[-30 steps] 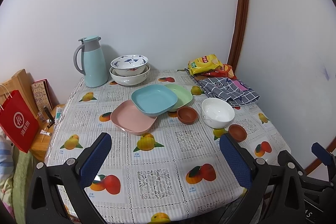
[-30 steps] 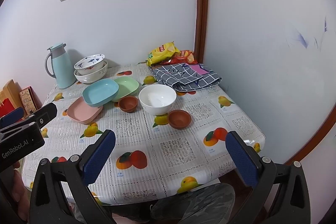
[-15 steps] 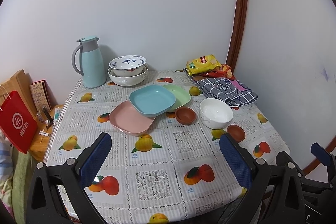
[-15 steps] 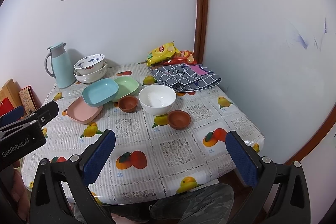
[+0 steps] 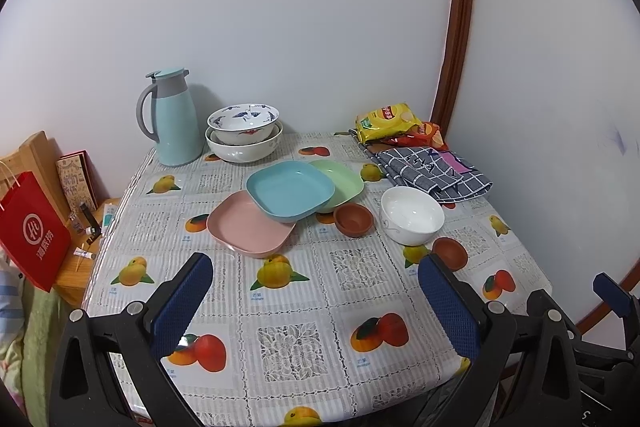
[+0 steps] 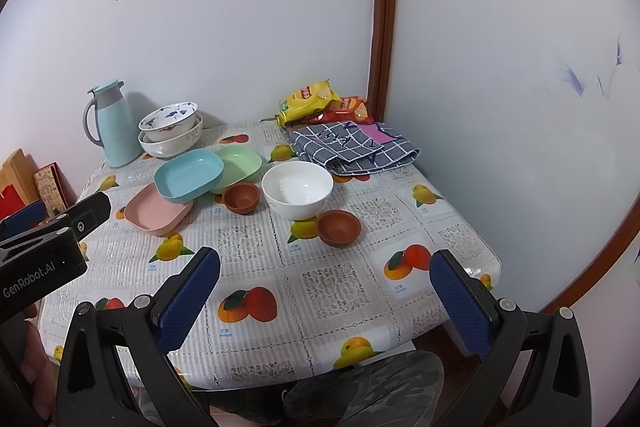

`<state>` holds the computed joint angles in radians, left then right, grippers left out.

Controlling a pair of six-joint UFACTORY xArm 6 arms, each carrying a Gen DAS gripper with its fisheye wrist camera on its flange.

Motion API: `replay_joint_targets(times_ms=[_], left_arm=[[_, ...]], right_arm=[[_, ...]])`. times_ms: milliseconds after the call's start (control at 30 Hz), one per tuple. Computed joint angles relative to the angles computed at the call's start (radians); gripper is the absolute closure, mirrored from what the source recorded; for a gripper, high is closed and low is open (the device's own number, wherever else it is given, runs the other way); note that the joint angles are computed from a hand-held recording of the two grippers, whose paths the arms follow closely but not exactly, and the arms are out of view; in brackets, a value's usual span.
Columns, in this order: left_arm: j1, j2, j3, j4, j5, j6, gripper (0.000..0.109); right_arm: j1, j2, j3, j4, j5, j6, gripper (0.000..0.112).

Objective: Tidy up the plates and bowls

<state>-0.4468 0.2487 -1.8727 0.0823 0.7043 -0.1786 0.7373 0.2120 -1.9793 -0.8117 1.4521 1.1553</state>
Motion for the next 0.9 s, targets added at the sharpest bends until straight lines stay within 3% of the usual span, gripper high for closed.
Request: replay_joint_targets(times_ms=[900], left_arm=[[0.008,-0.002,0.006,-0.007,-0.005,0.002,0.006]], right_arm=[[0.009,0.009,-0.014,-0.007,0.006,-0.003,0.009]])
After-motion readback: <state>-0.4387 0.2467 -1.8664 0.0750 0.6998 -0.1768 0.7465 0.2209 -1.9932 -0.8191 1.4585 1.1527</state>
